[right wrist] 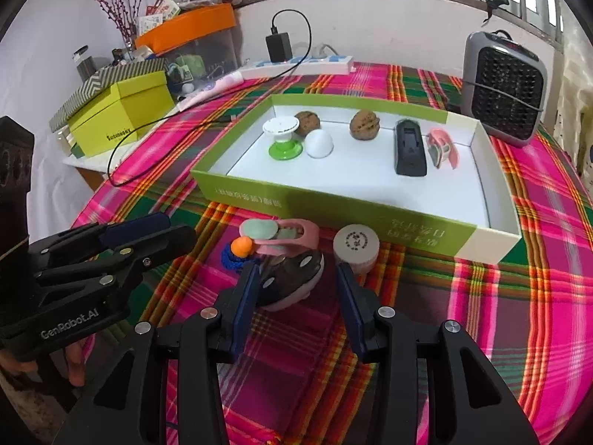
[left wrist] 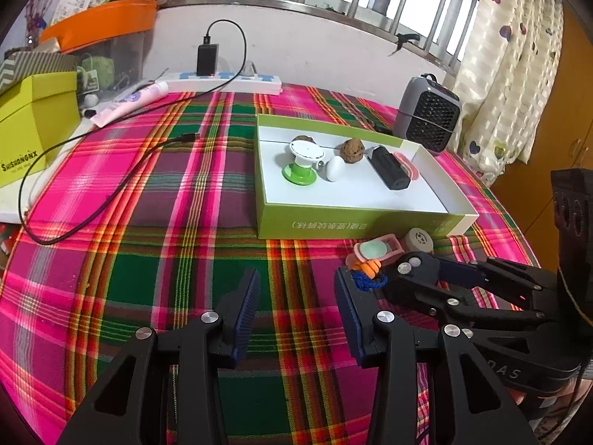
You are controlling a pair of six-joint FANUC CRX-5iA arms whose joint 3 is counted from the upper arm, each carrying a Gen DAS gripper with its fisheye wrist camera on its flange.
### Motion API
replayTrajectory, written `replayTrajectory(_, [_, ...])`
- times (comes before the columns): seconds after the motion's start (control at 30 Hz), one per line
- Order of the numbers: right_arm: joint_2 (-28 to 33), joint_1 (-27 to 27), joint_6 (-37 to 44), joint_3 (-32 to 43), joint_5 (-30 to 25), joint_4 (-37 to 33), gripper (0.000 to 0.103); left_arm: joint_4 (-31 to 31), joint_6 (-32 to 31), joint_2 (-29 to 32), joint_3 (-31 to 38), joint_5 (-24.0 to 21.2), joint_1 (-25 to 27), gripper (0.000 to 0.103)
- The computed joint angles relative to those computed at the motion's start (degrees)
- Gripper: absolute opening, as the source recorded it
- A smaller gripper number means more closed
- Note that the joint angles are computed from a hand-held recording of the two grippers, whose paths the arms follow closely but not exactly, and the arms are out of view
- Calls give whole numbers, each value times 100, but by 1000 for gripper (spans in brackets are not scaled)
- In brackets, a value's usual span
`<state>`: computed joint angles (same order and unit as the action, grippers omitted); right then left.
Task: Organize objects
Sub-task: 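Close left tool on the orange-and-blue toy while right tool grasps the black round device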
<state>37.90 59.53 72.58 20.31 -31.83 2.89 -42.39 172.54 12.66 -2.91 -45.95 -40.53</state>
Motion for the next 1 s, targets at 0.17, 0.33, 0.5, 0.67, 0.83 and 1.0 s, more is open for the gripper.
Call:
replayTrajectory(0.17, [12,-6,2,28,-57,-28,44,106,-104,-32,-71,189,89,40])
replayTrajectory(0.33, [-21,13,-71,-60,-14,79,44,296,-345,-33,-125,401,167,40])
replayTrajectory(0.5, [-66,29,-73,-157,58,111,35,486,-577,-45,-192,635,248,40])
replayTrajectory(0.67, [-120,40,-94,-272,143,173,30,570,-724,-40,-188,696,267,40])
replayTrajectory(0.83, [-181,44,-82,-371,176,198,29,700,-949,-5,-178,823,315,40])
replayTrajectory(1.0, [-289,19,-66,-531,222,178,29,880,-1339,90,-102,913,374,40])
